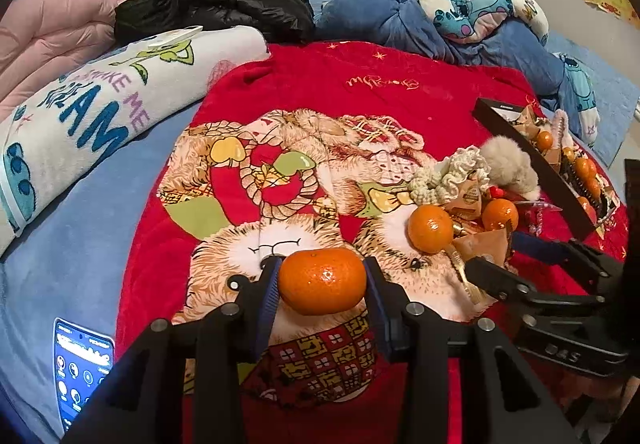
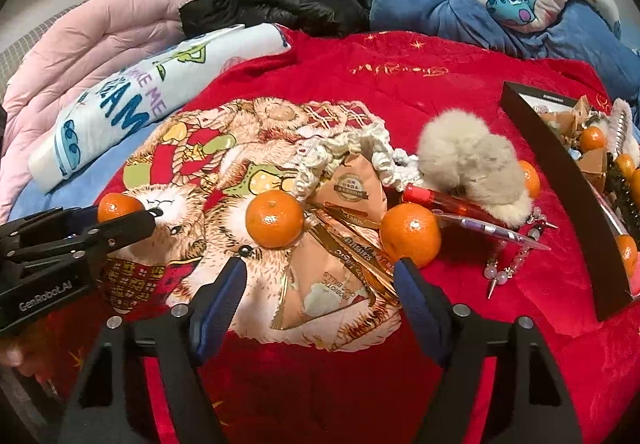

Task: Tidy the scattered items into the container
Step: 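Lift the orange with the left gripper while the right gripper grasps a wrapped chocolate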

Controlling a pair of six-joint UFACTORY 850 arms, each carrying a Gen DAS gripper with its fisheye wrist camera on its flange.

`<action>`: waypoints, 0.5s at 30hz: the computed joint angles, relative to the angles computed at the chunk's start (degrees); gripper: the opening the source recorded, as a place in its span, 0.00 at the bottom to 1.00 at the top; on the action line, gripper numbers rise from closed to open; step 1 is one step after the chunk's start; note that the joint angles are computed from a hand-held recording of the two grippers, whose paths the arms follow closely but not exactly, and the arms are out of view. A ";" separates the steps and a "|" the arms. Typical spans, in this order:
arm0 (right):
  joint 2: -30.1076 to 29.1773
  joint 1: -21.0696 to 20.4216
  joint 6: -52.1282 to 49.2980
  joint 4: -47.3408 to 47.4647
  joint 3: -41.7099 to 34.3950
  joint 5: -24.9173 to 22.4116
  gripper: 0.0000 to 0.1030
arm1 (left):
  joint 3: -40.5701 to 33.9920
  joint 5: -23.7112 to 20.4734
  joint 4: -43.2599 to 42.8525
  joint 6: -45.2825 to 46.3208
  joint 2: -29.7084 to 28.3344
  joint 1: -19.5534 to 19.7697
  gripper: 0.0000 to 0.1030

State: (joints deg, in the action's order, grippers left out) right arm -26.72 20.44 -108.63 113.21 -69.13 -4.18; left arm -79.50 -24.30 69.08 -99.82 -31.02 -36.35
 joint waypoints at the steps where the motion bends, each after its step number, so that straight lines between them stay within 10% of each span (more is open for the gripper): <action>1: -0.15 0.04 2.26 -2.01 -0.20 0.59 0.65 | 0.02 -0.05 0.48 -0.43 0.04 -0.11 0.41; 15: 0.81 -1.09 -7.71 8.77 1.24 -3.14 0.31 | -0.09 -1.05 1.70 -3.04 0.42 -0.24 0.41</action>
State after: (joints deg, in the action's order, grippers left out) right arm -25.91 19.35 -116.34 121.98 -67.89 -7.32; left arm -79.59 -25.35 70.78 -102.86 -30.60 -36.59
